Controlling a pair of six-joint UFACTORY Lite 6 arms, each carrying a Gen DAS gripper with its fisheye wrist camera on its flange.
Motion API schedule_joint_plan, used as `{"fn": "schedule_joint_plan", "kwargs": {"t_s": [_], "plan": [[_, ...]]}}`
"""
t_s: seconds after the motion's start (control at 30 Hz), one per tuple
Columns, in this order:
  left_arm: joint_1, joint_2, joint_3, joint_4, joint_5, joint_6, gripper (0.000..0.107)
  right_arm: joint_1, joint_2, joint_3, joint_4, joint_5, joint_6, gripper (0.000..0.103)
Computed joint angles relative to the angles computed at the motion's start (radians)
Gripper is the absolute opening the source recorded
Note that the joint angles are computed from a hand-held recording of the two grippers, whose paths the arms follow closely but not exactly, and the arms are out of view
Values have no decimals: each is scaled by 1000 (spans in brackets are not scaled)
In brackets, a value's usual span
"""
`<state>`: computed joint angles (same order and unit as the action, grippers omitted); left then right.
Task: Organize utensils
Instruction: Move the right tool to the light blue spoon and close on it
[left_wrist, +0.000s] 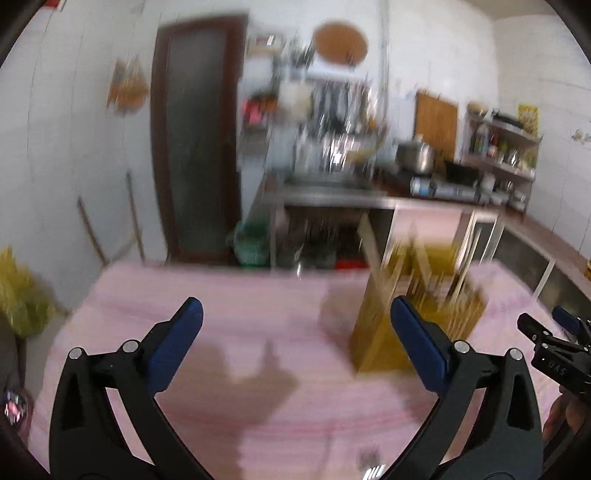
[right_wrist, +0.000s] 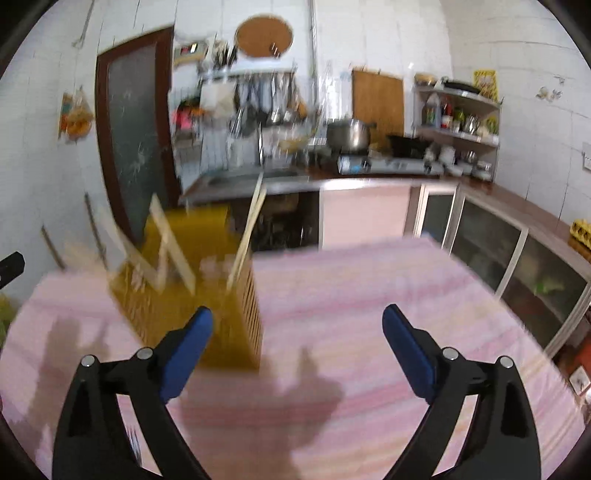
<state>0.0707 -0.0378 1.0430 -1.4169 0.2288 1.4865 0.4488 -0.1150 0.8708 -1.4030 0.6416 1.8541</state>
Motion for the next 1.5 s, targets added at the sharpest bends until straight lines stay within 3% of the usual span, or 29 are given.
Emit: {"fn": "schedule_joint_plan", "kwargs": {"t_s": [0.23,0.37,0.5,0.73,0.87,0.93,1.1,1.17,1.4,1.5], "plan": [[137,55,-253,-197,3,311,98,195,52,-131,72,54,147,91],[167,75,-329,-215,-18,394,98,292,108,-126,121,108,179,91],[176,66,-398,-405,-38,641,98,360,200,-47,194,145,144,91],[158,102,-381,-274,-60,534,98,412,329,75,317,165,53,91],[159,107,-396,-401,-54,661,98,426,400,153,370,201,-4,89],[167,108,-398,-379,-43,641,98,439,444,204,394,232,-45,81],[184,126,-389,-349,-16,613,98,435,450,224,416,195,-64,41],[180,130,-387,-352,-20,613,98,438,450,225,413,183,-67,34],[173,128,-381,-273,-31,528,98,393,338,112,349,90,-24,34],[166,106,-380,-146,0,397,97,348,246,24,316,37,-21,34]]}}
